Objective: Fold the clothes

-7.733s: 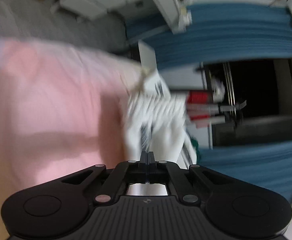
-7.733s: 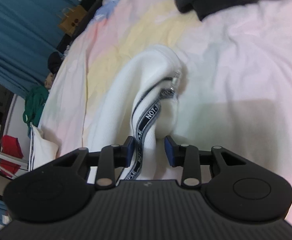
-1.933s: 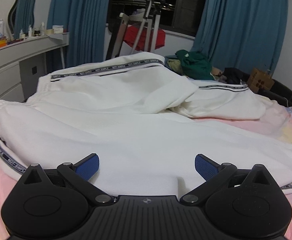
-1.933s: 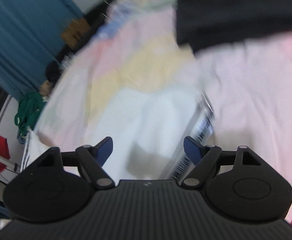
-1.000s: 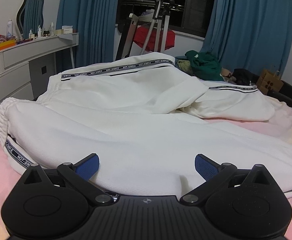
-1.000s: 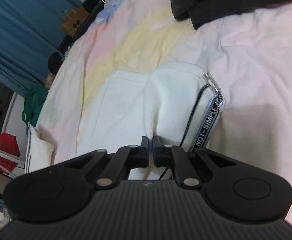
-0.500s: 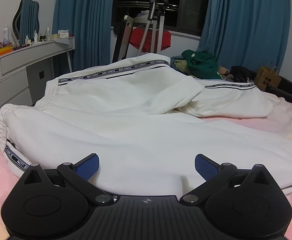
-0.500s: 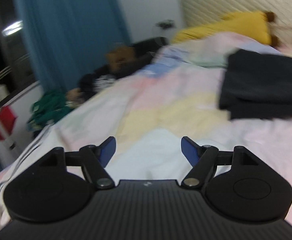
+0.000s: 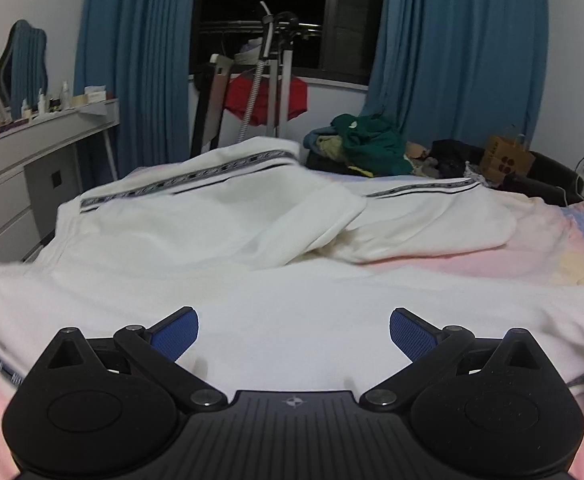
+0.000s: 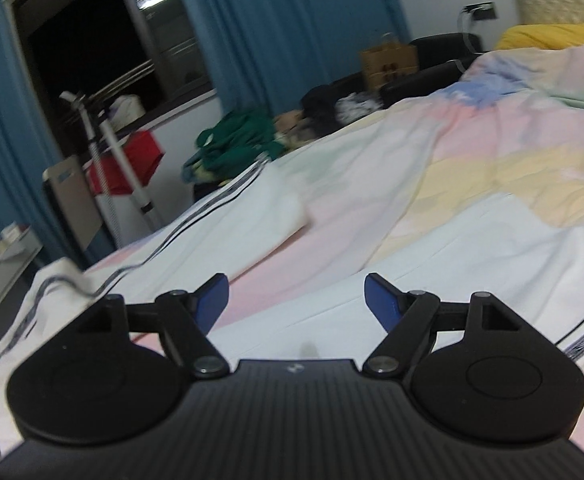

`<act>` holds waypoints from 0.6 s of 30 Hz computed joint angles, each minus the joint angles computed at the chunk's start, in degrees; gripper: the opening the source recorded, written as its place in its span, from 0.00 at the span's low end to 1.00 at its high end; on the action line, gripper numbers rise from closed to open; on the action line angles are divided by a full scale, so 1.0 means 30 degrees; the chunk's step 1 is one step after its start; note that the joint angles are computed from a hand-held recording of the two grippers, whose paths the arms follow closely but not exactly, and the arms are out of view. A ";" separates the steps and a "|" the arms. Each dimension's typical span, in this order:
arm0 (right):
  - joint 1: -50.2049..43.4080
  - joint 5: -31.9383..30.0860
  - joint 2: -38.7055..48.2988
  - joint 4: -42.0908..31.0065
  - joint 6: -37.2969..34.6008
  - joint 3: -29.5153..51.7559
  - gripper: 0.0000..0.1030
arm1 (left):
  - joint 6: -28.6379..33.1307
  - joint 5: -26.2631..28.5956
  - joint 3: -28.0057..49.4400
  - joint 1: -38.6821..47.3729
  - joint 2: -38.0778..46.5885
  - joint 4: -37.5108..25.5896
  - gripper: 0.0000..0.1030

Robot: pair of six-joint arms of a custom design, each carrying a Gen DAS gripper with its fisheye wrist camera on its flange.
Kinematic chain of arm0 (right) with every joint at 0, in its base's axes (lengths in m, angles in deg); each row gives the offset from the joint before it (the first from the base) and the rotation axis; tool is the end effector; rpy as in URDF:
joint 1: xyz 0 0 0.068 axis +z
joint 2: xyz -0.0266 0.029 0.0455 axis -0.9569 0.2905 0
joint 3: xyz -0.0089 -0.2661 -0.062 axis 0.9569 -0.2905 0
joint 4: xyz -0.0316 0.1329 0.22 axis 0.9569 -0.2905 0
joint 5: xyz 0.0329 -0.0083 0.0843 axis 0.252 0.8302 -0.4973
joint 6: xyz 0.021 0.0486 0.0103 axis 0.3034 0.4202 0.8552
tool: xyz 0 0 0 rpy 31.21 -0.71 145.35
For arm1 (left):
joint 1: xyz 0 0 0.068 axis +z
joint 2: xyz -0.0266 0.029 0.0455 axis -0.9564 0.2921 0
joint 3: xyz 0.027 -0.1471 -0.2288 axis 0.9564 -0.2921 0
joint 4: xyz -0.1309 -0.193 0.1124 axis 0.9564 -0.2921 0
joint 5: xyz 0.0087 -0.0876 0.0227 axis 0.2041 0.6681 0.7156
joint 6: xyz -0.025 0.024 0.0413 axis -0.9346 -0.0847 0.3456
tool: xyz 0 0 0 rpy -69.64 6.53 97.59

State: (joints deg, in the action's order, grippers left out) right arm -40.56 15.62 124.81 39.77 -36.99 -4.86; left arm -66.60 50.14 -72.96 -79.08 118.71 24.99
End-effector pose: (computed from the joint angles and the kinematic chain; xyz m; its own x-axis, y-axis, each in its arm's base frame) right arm 0.2628 0.1498 0.0762 -0.4362 0.3824 -0.8146 0.1208 0.9219 0.3681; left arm 0.1717 -0.0119 0.1286 -0.4962 -0.1184 -0.8601 -0.1349 0.9891 -0.0583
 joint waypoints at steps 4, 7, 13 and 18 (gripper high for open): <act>0.0216 -0.1781 0.0866 0.0299 0.0555 0.0566 0.74 | -0.0213 -0.0603 0.1136 -0.0566 0.2619 0.2178 1.00; -0.0720 -0.4146 0.1323 -0.0970 0.1385 0.1830 0.74 | -0.0171 -0.0841 0.1120 -0.0591 0.6003 0.6265 1.00; -0.3407 -0.8745 0.4742 -0.4070 0.4525 0.7239 0.76 | 0.0153 0.0571 0.1571 0.0938 1.3684 1.3682 1.00; -0.4181 -0.9381 1.0154 -0.6028 0.6800 1.5067 0.76 | 0.0738 0.3311 0.2571 0.2506 1.7752 1.6955 1.00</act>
State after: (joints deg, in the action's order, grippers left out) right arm -53.10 -12.52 155.27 21.68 -16.60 40.34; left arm -64.39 60.08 -65.25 -71.56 171.96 75.85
